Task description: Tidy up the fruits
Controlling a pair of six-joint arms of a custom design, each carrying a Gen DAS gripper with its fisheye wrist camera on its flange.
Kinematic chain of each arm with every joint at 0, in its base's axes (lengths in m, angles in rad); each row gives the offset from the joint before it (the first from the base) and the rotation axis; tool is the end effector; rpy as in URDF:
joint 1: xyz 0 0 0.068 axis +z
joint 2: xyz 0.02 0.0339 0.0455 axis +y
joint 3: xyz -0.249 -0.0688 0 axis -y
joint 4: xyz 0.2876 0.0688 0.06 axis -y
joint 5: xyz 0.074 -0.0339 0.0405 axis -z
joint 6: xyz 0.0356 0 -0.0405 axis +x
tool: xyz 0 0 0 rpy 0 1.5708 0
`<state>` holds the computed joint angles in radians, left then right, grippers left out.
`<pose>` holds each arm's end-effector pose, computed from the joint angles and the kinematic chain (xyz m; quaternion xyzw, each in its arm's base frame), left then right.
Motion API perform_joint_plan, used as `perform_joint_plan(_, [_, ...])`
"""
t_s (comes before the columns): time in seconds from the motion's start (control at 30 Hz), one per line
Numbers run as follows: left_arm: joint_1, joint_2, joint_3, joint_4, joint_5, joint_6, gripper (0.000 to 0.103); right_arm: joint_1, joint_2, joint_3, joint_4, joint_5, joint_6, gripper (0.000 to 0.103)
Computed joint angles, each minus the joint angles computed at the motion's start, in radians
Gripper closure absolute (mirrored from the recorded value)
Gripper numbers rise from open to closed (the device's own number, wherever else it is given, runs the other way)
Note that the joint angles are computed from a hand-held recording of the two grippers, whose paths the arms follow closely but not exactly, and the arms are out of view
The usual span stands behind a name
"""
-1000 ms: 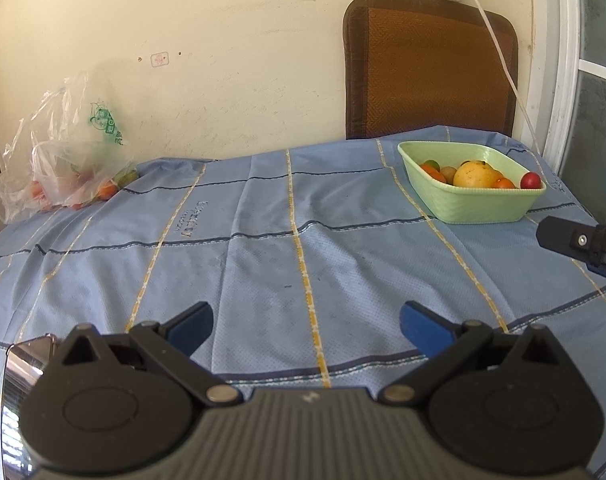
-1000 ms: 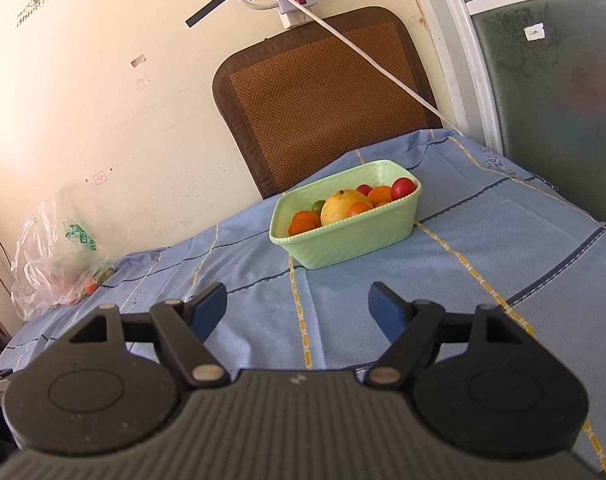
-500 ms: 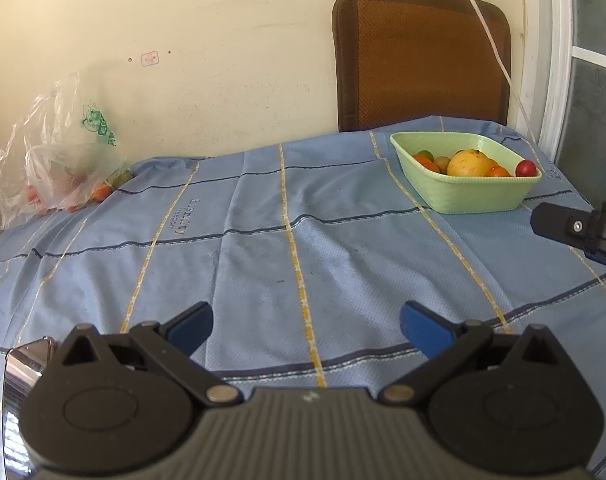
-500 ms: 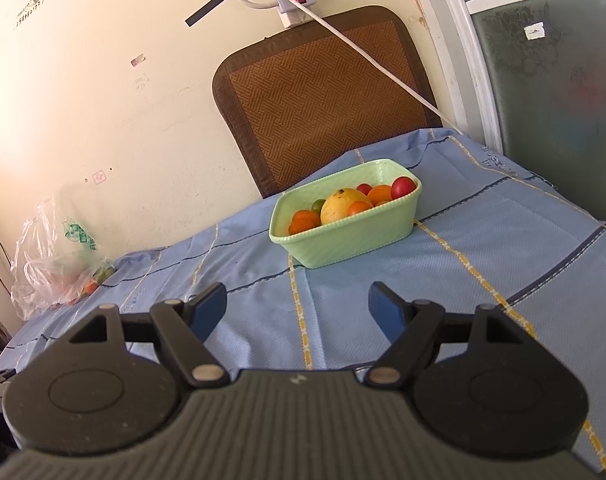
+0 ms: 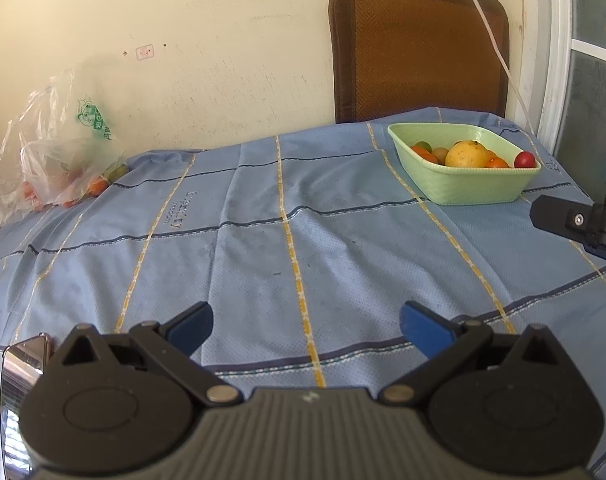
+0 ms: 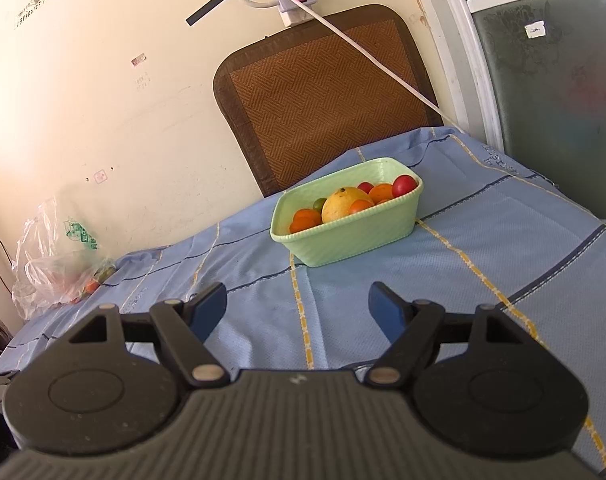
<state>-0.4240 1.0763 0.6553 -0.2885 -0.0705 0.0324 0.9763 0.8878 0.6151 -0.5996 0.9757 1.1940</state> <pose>0.2489 -0.1096 0.1986 0.1911 0.8879 -0.0498 0.4155 0.1456 0.1628 0.2150 0.2496 0.8077 0.0617 0.5306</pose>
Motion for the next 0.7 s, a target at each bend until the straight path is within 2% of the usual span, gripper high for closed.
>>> perform_joint_plan(0.7, [0.009, 0.032, 0.028, -0.046, 0.039, -0.002, 0.0, 0.0, -0.003, -0.005, 0.002, 0.001, 0.0, 0.023])
